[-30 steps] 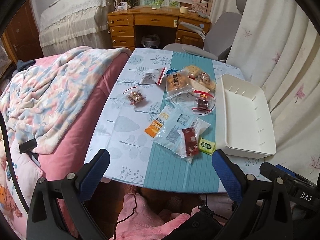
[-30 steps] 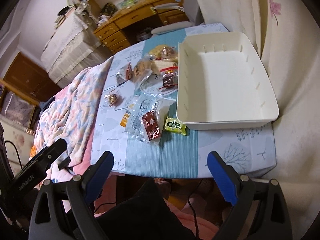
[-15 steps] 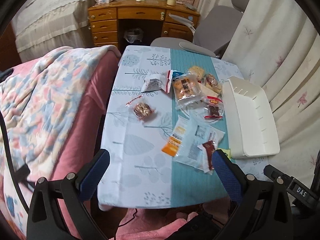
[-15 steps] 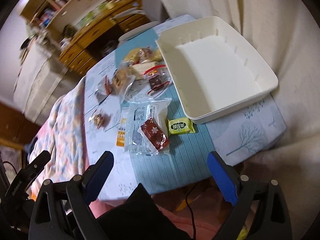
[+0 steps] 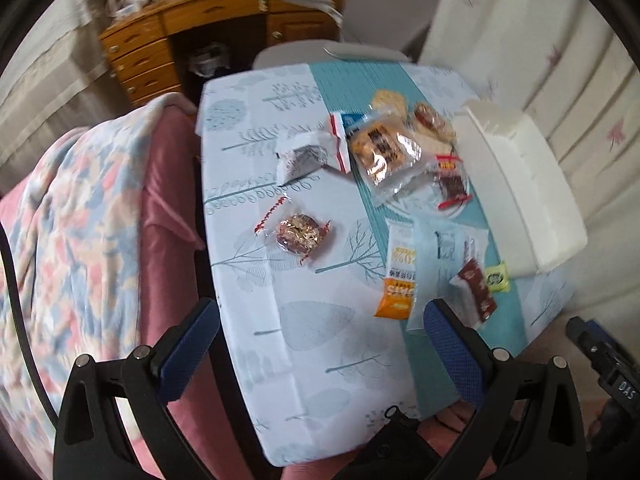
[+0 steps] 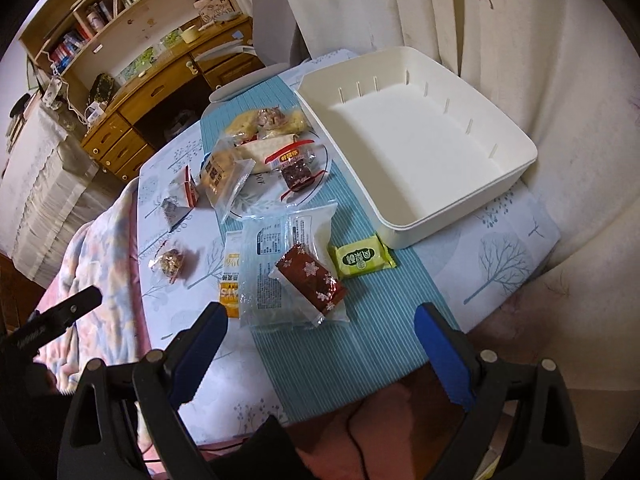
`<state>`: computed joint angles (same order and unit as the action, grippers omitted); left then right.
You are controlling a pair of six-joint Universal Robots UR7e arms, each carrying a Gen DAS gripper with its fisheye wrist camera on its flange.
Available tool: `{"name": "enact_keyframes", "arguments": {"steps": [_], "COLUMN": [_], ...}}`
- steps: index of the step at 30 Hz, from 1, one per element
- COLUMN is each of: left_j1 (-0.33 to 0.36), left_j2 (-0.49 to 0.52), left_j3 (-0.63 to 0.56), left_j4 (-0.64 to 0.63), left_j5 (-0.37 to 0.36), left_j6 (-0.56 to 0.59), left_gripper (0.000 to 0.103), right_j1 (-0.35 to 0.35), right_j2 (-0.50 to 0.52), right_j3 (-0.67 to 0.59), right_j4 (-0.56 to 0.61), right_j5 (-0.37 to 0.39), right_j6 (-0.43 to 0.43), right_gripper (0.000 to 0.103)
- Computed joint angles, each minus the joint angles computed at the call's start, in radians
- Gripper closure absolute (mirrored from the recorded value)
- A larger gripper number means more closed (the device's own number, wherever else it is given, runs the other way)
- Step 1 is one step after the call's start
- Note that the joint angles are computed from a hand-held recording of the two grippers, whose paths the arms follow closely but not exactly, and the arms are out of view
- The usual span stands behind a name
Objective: Organize snacks
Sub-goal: 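Grasp the peanut candy bag with the left gripper while the right gripper grasps the red-brown bar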
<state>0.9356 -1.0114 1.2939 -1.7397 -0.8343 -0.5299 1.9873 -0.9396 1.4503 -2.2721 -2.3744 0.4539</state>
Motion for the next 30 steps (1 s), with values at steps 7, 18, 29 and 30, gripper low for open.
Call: {"name": "enact_keyframes", "arguments": {"steps": [7, 18, 29, 30], "left_j1": [0.067, 0.161, 0.226, 0.231], "left_j2": [0.112, 0.27, 0.373, 0.375], "left_j3": [-0.119, -0.31, -0.428, -0.429], "left_j4": [0.087, 0.154, 0.219, 0.211], "left_j5": [-0.035, -0.01, 0.003, -0.005], "left_j6": [0.062, 0.072, 0.046, 0.049], "left_gripper": [0.001, 0.001, 0.001, 0.001], "right_j1": [-0.015, -0.063, -0.116, -0.12], "right_j2": [0.053, 0.144, 0.202, 0.205], "right_j3": [0.011, 0.017, -0.019, -0.021], "right_j4": [-0.137, -0.226, -0.233, -0.229], "right_j5": [-0.027, -0.04, -0.01, -0.004], "right_j6": [-0.167, -0.377, -0.496, -0.501], "right_gripper": [0.008, 0.008, 0.016, 0.016]}}
